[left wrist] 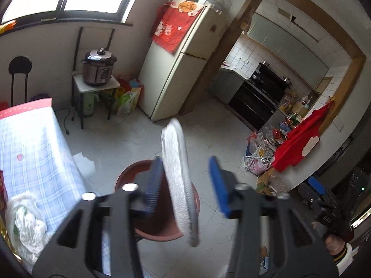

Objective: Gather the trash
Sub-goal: 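Carry the red can over the brown bucket and open the right gripper, then move both grippers back over the table toward the remaining trash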

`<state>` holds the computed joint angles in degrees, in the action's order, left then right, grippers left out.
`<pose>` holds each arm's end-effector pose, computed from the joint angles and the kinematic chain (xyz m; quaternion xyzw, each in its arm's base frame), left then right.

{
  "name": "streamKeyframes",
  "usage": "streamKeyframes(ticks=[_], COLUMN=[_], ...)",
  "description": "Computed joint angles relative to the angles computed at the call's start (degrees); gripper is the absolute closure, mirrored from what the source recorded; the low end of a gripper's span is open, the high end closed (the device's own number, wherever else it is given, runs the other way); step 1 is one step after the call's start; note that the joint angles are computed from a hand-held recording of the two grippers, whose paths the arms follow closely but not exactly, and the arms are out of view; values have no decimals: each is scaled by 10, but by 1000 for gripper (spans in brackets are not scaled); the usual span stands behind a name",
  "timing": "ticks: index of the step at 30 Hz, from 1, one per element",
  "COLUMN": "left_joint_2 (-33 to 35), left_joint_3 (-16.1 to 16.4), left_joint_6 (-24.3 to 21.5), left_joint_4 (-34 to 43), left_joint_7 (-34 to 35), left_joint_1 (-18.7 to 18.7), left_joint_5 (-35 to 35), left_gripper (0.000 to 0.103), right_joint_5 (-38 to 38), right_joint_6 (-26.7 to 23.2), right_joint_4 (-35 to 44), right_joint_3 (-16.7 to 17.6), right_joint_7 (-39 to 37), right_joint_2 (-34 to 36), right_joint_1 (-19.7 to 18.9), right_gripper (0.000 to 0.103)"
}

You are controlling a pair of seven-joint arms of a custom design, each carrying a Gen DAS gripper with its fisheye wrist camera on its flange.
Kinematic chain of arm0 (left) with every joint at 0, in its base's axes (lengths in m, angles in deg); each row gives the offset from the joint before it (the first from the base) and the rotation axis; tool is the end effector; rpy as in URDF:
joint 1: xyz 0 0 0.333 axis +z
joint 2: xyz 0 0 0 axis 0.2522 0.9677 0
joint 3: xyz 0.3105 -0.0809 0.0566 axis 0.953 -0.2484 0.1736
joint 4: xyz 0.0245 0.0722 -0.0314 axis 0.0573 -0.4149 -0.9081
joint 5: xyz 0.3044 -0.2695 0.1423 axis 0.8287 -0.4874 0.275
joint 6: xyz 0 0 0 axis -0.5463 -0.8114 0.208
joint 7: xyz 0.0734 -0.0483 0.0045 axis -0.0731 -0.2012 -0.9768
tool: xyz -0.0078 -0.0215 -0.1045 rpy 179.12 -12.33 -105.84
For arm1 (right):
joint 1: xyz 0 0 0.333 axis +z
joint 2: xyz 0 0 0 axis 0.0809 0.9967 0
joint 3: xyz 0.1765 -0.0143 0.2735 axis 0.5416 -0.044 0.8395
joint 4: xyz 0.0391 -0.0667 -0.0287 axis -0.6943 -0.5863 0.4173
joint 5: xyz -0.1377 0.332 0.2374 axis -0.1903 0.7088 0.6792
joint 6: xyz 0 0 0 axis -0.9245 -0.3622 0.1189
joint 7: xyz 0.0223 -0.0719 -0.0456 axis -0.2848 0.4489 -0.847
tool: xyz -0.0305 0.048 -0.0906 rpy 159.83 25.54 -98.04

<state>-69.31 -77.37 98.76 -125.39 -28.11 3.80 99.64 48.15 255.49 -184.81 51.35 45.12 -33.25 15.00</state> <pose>0.6354 -0.2585 0.5139 -0.6780 0.5644 -0.4445 0.1557 0.6154 0.0930 0.5267 -0.6794 0.5568 -0.2931 0.3775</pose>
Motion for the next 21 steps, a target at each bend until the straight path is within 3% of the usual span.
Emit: streamKeyframes(ticks=[3, 4, 6, 10, 12, 14, 17, 21], left_joint_2=[3, -3, -23, -82, -128, -178, -263, -400], left_joint_3=[45, 59, 95, 118, 112, 97, 73, 33], left_joint_6=[1, -3, 1, -51, -78, -109, -168, -259], left_joint_4=[21, 21, 7, -30, -66, -106, -180, -292], left_joint_7=[-49, -71, -155, -324, -412, -468, -498, -540], left_joint_1=[-42, -53, -77, -86, -71, -50, -21, 21], left_joint_5=[77, 108, 200, 375, 469, 529, 548, 541], left_gripper=[24, 10, 7, 6, 6, 6, 6, 6], right_joint_5=[-1, 10, 36, 117, 121, 196, 296, 356], right_joint_6=[4, 5, 5, -2, -1, -8, -37, -80], right_joint_4=[-5, -5, 0, 21, 30, 40, 67, 93], right_joint_3=[-2, -2, -1, 8, 16, 28, 42, 52], right_joint_7=[5, -5, -28, -108, -116, -189, -279, -333], right_joint_2=[-4, -6, -4, 6, 12, 13, 22, 37], right_joint_1=[-2, -1, 4, 17, 22, 29, 37, 46], right_gripper=[5, 5, 5, 5, 5, 5, 5, 5])
